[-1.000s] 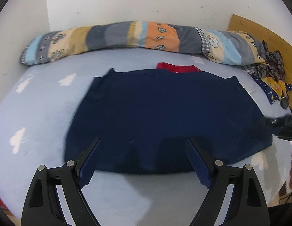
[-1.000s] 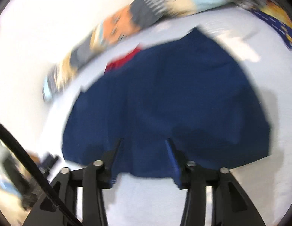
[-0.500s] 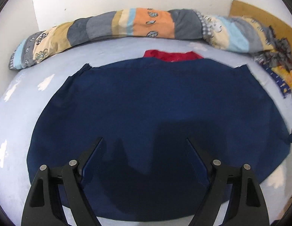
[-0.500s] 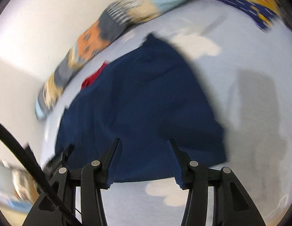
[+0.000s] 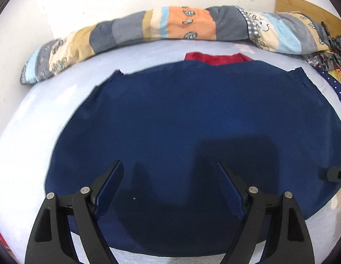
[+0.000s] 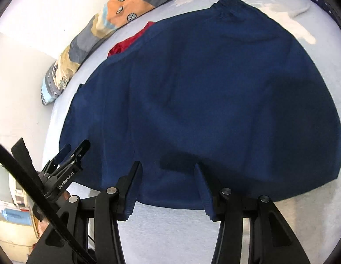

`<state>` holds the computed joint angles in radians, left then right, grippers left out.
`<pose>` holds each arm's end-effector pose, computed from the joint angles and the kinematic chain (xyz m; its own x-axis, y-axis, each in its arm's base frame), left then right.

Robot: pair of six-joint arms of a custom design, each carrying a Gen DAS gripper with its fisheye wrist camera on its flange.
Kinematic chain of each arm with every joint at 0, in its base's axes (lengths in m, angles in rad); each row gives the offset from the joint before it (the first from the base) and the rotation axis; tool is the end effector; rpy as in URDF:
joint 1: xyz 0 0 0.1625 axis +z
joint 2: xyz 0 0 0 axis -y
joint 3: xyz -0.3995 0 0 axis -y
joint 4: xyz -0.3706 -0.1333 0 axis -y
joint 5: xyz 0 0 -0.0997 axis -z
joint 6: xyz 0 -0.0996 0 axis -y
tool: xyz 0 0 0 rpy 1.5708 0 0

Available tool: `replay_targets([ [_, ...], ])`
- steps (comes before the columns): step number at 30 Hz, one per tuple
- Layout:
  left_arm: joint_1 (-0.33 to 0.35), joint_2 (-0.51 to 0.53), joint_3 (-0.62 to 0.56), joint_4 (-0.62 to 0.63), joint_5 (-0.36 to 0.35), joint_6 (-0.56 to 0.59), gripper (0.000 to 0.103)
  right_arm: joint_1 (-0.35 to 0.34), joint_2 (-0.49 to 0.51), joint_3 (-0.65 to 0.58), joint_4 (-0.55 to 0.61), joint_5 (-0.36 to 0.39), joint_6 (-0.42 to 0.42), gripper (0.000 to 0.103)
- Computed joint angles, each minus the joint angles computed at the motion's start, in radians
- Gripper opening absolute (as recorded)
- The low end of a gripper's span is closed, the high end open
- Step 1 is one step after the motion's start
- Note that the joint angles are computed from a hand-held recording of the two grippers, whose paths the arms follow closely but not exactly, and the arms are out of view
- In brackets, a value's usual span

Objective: Fold large clothes

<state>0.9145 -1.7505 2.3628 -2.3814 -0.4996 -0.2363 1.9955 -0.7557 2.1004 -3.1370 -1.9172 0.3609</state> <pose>-0.0320 -0.4033 0.3154 -0.6116 -0.0308 -0.7905 0.4680 0.7915 -0.3930 0.2932 -0.4070 0.0058 -0.9725 0.0149 0.2323 -0.0626 0.9445 -0.3225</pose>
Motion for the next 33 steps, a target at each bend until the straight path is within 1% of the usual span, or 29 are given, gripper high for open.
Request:
replay_targets([
  [3, -0.031, -0.003, 0.021, -0.034, 0.031, 0.035, 0.084, -0.007, -0.036, 0.036, -0.038, -0.002, 0.012, 0.053],
  [7, -0.074, -0.001, 0.056, -0.097, 0.066, 0.1, 0.084, -0.013, -0.078, 0.062, -0.06, -0.011, 0.019, 0.053],
  [12, -0.111, 0.014, 0.091, -0.191, 0.103, 0.183, 0.084, -0.012, -0.102, 0.078, -0.073, -0.017, 0.023, 0.053],
  [15, -0.121, 0.026, 0.102, -0.227, 0.118, 0.213, 0.084, -0.006, -0.092, 0.065, -0.062, -0.025, 0.019, 0.053],
  [23, -0.135, 0.022, 0.11, -0.273, 0.125, 0.237, 0.084, 0.009, -0.083, 0.053, -0.055, -0.028, 0.013, 0.053],
  [33, -0.167, 0.024, 0.136, -0.356, 0.156, 0.294, 0.084, 0.011, -0.082, 0.054, -0.062, -0.033, 0.014, 0.053],
])
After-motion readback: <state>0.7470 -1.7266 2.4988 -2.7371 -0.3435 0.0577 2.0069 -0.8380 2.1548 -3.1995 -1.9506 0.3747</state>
